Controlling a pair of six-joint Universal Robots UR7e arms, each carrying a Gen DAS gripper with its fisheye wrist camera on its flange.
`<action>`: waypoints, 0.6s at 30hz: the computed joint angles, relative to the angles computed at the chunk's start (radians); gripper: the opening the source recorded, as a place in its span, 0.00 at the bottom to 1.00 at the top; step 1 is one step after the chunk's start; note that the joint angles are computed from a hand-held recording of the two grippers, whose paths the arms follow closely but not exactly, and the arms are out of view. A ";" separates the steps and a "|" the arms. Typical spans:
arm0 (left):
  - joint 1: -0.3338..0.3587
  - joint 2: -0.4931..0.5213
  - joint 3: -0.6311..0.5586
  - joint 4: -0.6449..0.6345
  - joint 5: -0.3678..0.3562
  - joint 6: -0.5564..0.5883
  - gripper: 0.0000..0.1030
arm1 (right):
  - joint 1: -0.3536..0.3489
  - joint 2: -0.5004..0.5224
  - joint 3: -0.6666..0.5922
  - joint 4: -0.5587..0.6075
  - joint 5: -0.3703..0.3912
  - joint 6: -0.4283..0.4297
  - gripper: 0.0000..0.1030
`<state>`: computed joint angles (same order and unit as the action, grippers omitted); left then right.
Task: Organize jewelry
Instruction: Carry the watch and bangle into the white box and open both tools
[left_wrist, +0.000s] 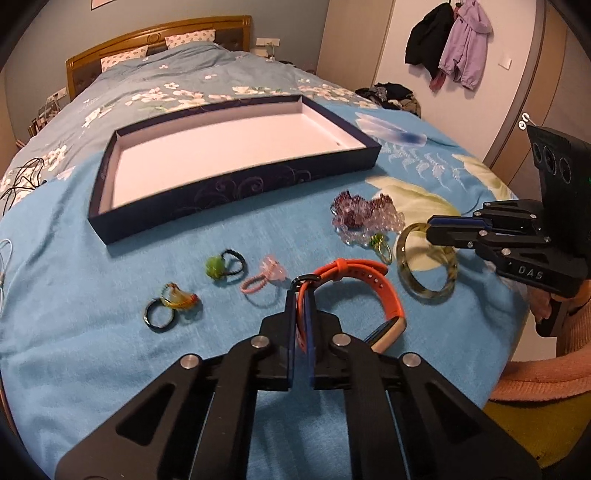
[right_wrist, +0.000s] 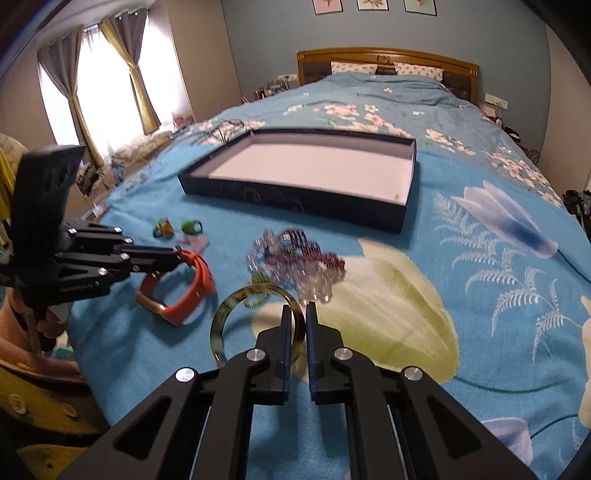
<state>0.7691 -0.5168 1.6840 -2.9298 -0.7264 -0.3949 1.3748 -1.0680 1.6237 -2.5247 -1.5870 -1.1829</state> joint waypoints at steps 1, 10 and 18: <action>-0.001 -0.004 0.003 -0.009 0.004 0.006 0.05 | 0.001 -0.002 -0.004 0.007 0.010 0.003 0.06; -0.005 -0.035 0.001 -0.085 0.055 0.097 0.05 | 0.043 0.038 -0.078 0.013 0.096 0.035 0.06; 0.023 -0.054 -0.068 -0.101 0.138 0.184 0.05 | 0.105 0.137 -0.205 -0.025 0.114 0.055 0.06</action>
<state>0.7924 -0.5711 1.6158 -3.0308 -0.5887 -0.2110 1.4794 -0.9305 1.4189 -2.5498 -1.4734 -1.1282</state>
